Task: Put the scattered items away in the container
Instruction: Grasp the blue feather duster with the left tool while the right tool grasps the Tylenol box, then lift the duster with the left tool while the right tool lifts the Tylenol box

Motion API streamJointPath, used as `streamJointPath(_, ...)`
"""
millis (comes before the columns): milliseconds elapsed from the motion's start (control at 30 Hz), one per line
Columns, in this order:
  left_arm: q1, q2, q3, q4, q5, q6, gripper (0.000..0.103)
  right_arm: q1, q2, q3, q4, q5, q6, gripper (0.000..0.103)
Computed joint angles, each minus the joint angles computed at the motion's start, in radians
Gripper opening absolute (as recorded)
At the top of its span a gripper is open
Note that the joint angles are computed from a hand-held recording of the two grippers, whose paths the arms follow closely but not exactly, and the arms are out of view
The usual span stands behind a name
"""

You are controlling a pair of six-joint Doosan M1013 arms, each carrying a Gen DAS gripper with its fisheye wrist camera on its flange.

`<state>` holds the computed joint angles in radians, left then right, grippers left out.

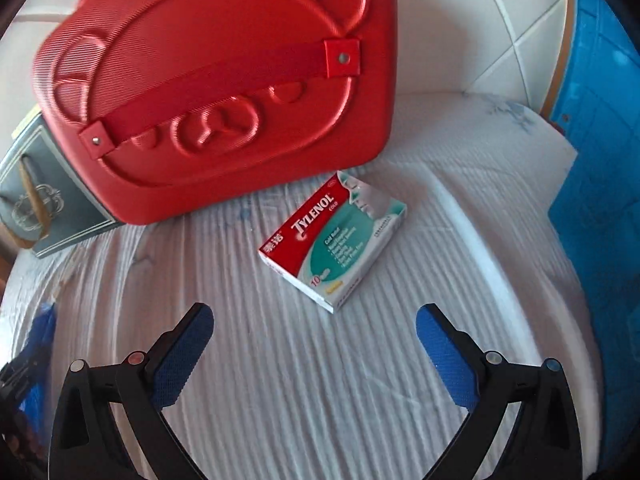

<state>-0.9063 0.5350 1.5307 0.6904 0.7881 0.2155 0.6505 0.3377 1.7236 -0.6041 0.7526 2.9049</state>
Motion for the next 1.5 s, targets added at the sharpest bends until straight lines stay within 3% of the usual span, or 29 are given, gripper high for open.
streamJointPath(100, 0.004, 0.028, -0.041, 0.009, 0.029, -0.022, 0.043, -0.017, 0.051, -0.036, -0.028, 0.041, 0.045, 0.103)
streamJointPath(300, -0.002, 0.071, -0.108, 0.001, 0.112, -0.058, 0.042, -0.052, 0.101, -0.063, -0.017, 0.009, 0.09, 0.103)
streamJointPath(400, -0.005, 0.075, -0.108, 0.008, 0.112, -0.07, 0.042, -0.047, 0.123, -0.086, -0.054, 0.059, 0.099, 0.103)
streamJointPath(467, -0.005, 0.071, -0.099, 0.001, 0.099, -0.073, 0.039, -0.039, 0.129, -0.089, -0.067, 0.093, 0.083, 0.095)
streamJointPath(600, -0.014, 0.051, -0.076, -0.011, 0.071, -0.067, 0.032, -0.028, 0.096, -0.042, -0.029, 0.057, 0.026, 0.084)
streamJointPath(700, -0.03, 0.029, -0.055, -0.001, 0.055, -0.068, 0.025, -0.014, 0.06, 0.007, 0.013, 0.016, -0.008, 0.084)
streamJointPath(900, -0.074, -0.024, -0.036, 0.006, 0.095, -0.091, 0.018, 0.032, -0.019, 0.088, 0.056, -0.02, -0.032, 0.083)
streamJointPath(1300, -0.169, -0.14, 0.014, 0.064, 0.158, -0.187, 0.013, 0.15, -0.141, 0.092, -0.037, 0.046, -0.027, 0.078)
streamJointPath(1400, -0.199, -0.162, 0.026, 0.077, 0.169, -0.196, 0.009, 0.184, -0.16, 0.098, -0.015, 0.063, -0.049, 0.078)
streamJointPath(1500, -0.225, -0.169, 0.034, 0.057, 0.178, -0.18, 0.009, 0.21, -0.168, 0.111, 0.094, 0.084, -0.115, 0.079)
